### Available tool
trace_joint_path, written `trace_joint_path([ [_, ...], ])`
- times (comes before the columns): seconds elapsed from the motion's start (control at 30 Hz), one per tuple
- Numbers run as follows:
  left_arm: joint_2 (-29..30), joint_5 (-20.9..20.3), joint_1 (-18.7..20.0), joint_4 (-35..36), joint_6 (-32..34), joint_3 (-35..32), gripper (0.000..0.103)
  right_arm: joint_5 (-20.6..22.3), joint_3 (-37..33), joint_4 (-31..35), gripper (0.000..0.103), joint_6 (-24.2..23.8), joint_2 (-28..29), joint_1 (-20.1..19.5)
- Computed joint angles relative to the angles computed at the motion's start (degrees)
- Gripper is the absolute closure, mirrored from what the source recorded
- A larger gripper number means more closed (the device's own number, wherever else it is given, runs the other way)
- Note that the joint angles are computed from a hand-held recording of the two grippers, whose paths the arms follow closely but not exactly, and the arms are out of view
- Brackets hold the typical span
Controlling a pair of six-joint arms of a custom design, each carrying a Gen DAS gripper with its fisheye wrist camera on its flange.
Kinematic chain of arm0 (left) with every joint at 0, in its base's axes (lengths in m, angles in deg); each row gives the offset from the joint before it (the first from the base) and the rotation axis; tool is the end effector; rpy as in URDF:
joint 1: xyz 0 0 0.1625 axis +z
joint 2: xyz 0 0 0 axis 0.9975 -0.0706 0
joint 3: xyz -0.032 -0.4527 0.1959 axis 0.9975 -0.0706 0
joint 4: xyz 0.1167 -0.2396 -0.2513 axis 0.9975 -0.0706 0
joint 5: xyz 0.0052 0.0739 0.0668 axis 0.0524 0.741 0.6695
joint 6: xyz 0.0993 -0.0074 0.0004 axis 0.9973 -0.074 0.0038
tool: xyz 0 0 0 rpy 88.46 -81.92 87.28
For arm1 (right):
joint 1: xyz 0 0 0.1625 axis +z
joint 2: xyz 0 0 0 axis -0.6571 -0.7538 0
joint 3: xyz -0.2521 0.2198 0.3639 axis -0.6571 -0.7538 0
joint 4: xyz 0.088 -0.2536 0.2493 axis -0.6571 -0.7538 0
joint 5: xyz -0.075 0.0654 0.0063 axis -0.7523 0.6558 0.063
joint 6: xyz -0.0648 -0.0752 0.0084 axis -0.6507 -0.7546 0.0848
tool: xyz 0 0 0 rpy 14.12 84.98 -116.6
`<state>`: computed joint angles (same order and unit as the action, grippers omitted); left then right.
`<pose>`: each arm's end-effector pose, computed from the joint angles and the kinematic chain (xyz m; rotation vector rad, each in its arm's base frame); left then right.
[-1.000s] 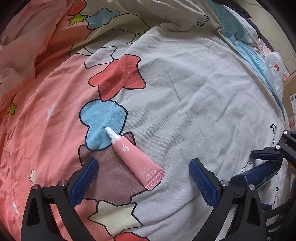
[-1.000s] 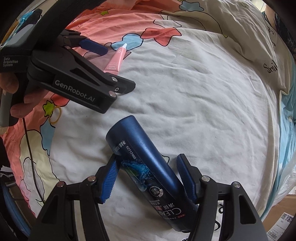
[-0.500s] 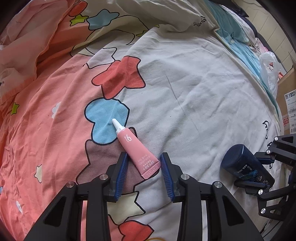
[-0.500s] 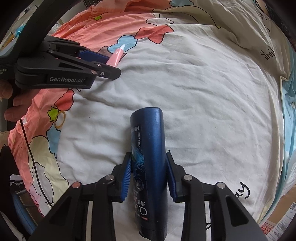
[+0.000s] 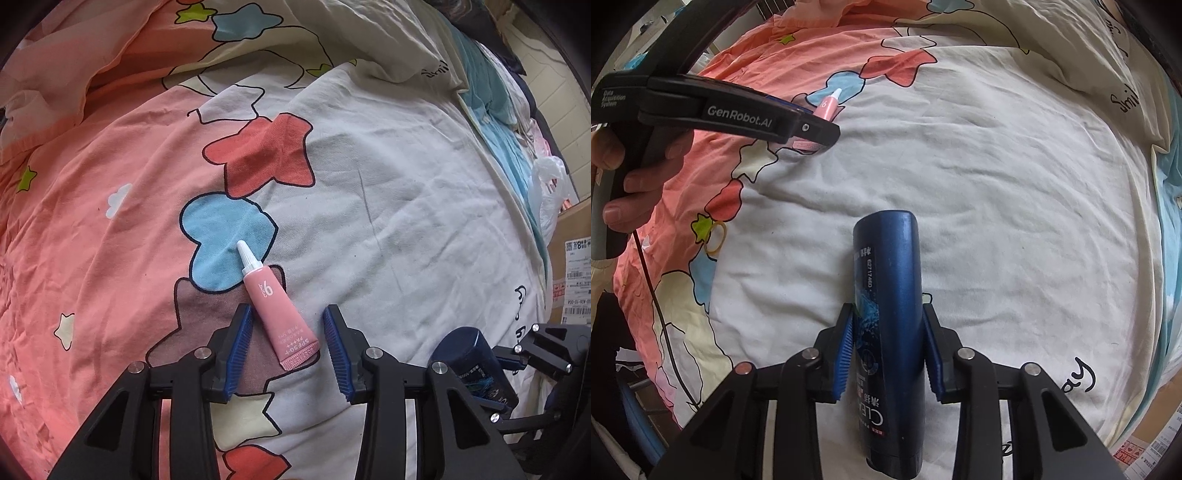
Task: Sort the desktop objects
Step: 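Grasp the pink tube with the left tool while the right tool grasps the blue shampoo bottle, then lift and carry the pink tube and shampoo bottle with both tools over the cardboard box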
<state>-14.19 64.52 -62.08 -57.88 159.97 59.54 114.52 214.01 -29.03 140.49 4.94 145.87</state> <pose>-0.1520 -0.2605 0.0940 0.0628 2.4929 -0.2844 0.1532 -0.2496 0.0805 1.1401 -2.3846 -0.2630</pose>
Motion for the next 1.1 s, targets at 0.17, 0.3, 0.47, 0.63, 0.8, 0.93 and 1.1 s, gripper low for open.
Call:
trace_joint_path([
  [0.17,2.3,-0.3,-0.9,3.9,-1.6,-1.2,0.069,-0.1,-0.2,-0.6,0.070,-0.1,0.3,-0.1],
  [0.3,1.2,0.5,-1.1,3.7,-1.3,-0.3,0.082,-0.9,0.2,-1.9,0.071,-0.7,-0.2,-0.8],
  [0.47,0.1,1.6,-2.0,3.3,-1.1,1.0,0.083,-1.0,1.5,-4.1,0.072,-0.7,-1.5,-0.3],
  [0.63,-0.9,3.5,-4.2,3.2,-1.2,2.6,0.083,-0.5,1.2,-2.7,0.072,2.8,-2.0,3.1],
  [0.8,-2.3,5.1,-7.2,4.7,-2.8,4.3,0.083,0.2,2.1,-1.2,0.073,6.6,-3.1,6.4],
  [0.93,-3.5,6.6,-9.6,6.4,-4.0,5.1,0.083,-0.8,4.0,2.0,0.073,6.9,-8.8,6.8],
  [1.1,-3.8,8.9,-13.7,8.6,-5.8,4.2,0.083,-1.0,4.3,5.5,0.074,9.2,-11.9,9.4],
])
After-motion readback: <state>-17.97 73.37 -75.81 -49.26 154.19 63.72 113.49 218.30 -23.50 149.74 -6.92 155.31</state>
